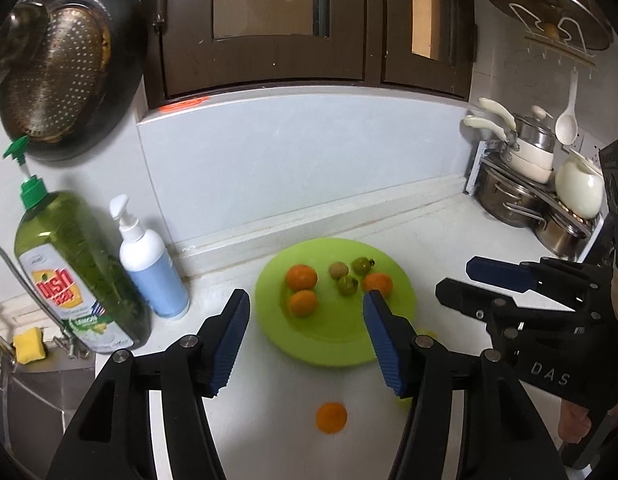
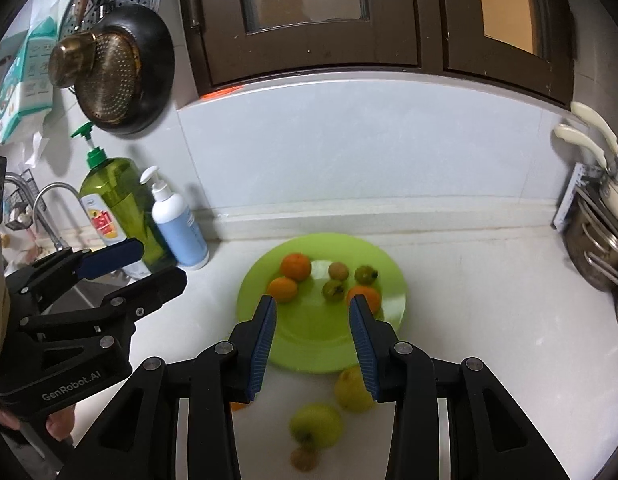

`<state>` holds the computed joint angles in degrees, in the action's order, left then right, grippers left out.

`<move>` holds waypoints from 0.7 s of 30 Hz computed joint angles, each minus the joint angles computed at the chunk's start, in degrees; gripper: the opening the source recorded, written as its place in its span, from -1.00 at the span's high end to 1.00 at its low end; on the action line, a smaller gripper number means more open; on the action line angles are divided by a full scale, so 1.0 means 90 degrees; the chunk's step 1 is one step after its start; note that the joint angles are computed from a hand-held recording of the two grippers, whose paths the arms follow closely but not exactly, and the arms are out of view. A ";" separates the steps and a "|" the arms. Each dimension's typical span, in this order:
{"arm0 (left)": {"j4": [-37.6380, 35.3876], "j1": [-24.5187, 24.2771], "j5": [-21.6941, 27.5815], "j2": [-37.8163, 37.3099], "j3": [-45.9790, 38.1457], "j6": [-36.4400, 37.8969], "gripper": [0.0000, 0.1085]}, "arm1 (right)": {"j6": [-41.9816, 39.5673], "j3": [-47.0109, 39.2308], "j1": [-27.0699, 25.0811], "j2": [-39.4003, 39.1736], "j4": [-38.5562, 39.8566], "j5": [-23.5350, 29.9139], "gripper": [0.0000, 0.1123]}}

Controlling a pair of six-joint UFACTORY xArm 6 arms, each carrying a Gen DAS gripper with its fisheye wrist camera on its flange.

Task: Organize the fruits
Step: 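Move both open grippers back from the plate toward the remaining fruits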

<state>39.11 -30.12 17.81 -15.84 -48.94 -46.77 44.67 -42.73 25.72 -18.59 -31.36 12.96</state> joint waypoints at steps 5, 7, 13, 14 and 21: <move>0.0030 -0.0074 0.0032 -0.0427 0.0457 0.0052 -0.13 | 0.0632 0.0333 0.0237 -0.0295 -0.0374 0.0176 0.18; -0.0024 -0.0091 0.0072 -0.0568 0.0610 0.0136 -0.13 | 0.0879 0.0472 0.0338 -0.0399 -0.0470 0.0241 0.18; -0.0305 -0.0107 0.0033 -0.0953 0.1123 0.0530 -0.17 | 0.1751 0.0788 0.0606 -0.0619 -0.0938 0.0474 0.18; -0.0298 -0.0109 0.0017 -0.0992 0.1183 0.0546 -0.17 | 0.1967 0.0847 0.0660 -0.0654 -0.1072 0.0525 0.18; -0.0329 -0.0115 -0.0357 -0.1240 0.1781 0.0806 -0.17 | 0.3253 0.1127 0.0937 -0.0852 -0.2017 0.0910 0.18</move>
<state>36.15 -31.16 14.59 -27.00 -32.91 -39.51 73.94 -32.58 34.15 -26.25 -49.52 21.15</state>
